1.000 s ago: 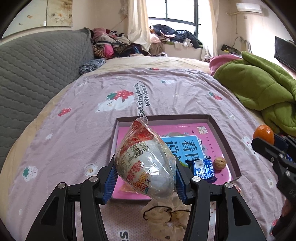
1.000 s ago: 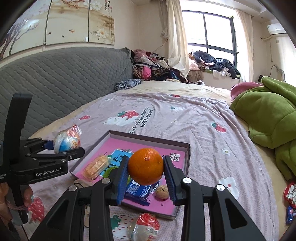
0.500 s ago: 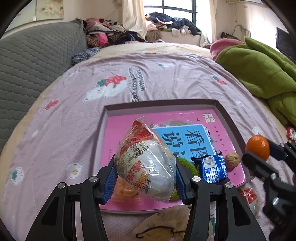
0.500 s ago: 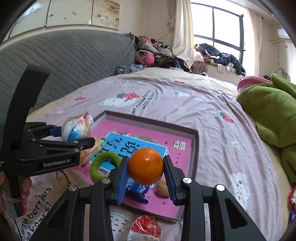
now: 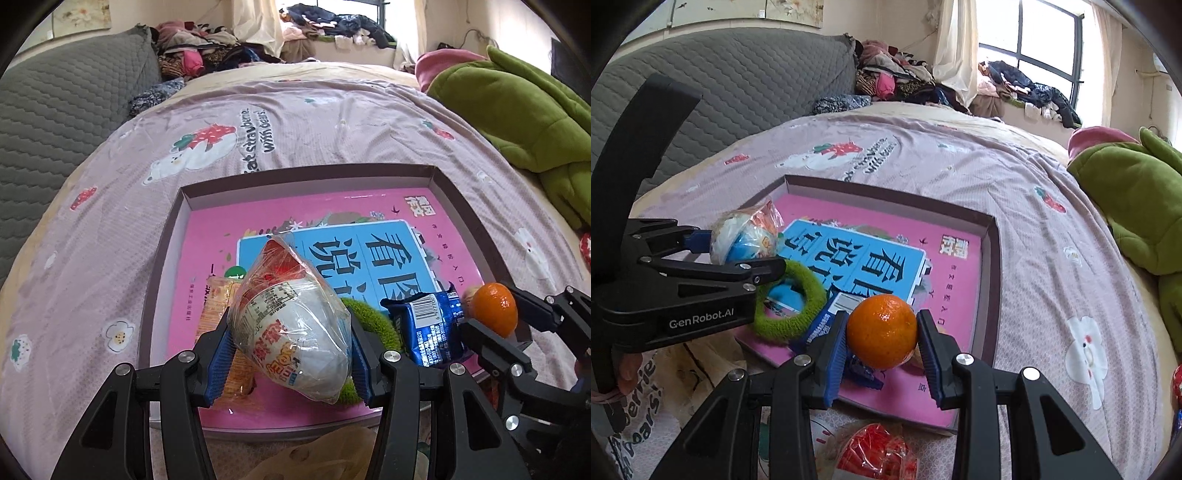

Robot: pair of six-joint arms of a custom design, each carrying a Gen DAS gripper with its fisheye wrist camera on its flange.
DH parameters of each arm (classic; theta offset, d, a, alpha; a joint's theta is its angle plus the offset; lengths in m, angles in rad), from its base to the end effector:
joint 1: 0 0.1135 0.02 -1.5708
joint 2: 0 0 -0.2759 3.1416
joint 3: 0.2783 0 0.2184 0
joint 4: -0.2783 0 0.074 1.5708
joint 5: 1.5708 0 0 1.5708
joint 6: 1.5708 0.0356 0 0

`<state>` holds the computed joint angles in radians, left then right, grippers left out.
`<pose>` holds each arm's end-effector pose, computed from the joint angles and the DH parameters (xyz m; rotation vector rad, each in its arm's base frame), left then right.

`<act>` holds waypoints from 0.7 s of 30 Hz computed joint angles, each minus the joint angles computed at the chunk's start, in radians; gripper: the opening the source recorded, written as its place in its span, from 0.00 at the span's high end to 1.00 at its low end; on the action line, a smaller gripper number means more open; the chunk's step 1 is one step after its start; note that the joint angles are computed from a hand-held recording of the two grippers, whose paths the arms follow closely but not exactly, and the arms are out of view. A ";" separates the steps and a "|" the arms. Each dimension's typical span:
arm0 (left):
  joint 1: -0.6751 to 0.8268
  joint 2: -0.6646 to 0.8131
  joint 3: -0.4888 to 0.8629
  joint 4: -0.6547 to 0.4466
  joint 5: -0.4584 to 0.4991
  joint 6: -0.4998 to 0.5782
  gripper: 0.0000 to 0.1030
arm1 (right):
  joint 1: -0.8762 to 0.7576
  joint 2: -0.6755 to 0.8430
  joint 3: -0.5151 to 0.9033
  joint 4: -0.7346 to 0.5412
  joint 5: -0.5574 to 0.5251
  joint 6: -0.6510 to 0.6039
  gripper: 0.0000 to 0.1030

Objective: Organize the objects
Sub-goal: 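Carry the wrapped toy egg and orange over the tray with both tools, then lower the toy egg and orange into the tray and open both tools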

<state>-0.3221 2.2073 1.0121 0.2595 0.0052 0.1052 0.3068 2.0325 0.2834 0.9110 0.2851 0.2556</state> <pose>0.3622 -0.1211 0.0738 0.5341 2.4516 -0.0958 0.2290 0.0620 0.0628 0.0696 2.3653 -0.0742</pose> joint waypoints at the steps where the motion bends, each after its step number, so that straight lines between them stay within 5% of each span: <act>1: -0.001 0.004 0.005 -0.005 0.000 -0.002 0.46 | 0.000 0.008 0.004 -0.001 0.003 0.004 0.64; 21: -0.021 0.049 0.027 0.001 -0.044 0.011 0.46 | 0.003 0.044 0.042 -0.034 0.053 0.014 0.64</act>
